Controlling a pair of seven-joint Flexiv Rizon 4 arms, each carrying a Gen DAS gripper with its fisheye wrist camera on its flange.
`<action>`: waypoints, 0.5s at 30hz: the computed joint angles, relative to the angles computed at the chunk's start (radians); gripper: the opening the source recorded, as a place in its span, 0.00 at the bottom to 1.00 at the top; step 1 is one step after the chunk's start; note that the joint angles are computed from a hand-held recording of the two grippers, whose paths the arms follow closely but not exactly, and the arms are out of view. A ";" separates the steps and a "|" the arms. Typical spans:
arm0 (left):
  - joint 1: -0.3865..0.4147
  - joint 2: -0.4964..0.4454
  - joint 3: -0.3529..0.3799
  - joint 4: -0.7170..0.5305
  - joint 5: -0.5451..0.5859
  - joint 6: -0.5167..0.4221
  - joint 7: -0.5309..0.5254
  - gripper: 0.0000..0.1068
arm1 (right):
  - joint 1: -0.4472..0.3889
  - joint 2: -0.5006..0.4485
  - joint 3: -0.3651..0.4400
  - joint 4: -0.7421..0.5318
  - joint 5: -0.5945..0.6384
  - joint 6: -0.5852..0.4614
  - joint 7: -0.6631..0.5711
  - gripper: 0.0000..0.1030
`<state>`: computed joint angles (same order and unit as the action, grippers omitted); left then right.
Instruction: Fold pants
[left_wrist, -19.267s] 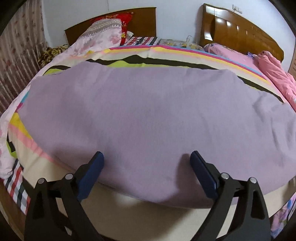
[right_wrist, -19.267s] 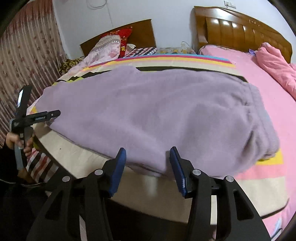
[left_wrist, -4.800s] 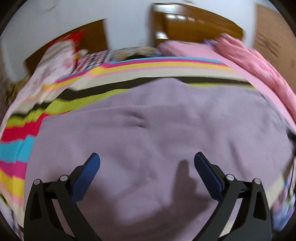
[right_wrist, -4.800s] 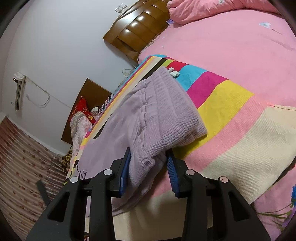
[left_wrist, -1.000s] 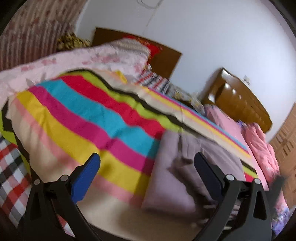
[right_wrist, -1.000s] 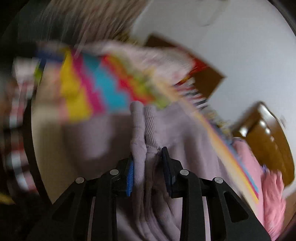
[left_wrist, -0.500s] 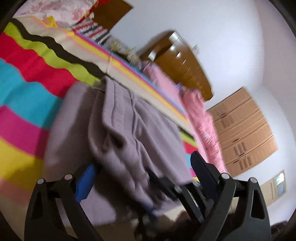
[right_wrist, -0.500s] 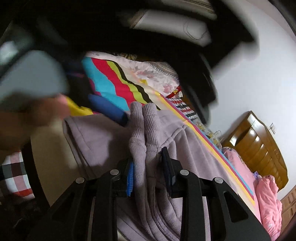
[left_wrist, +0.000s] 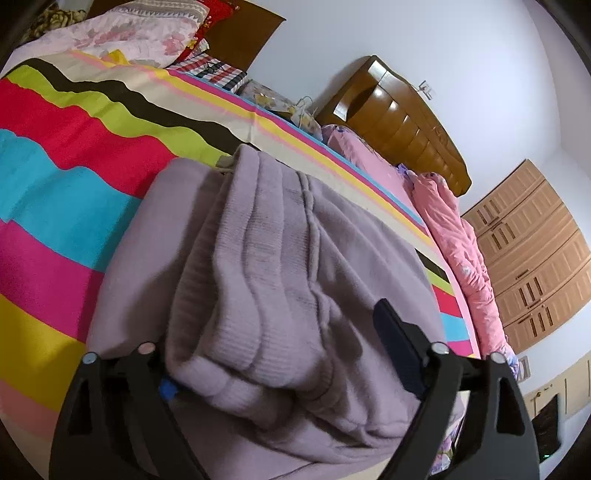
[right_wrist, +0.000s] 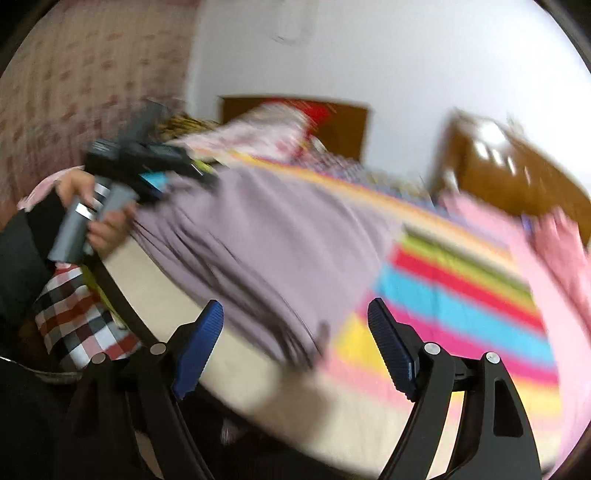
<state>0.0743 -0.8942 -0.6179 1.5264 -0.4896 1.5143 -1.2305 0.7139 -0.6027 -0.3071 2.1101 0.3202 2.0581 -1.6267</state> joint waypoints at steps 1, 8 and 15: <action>-0.011 0.001 0.012 0.000 0.002 0.004 -0.006 0.86 | 0.001 -0.003 0.009 0.012 0.013 0.018 0.007 0.75; -0.097 0.018 0.138 -0.032 0.032 -0.001 -0.049 0.91 | 0.103 -0.071 -0.126 -0.055 0.052 -0.072 0.020 0.75; -0.186 0.044 0.283 -0.054 0.045 -0.035 -0.146 0.68 | 0.321 -0.229 -0.394 -0.036 0.090 -0.056 0.063 0.76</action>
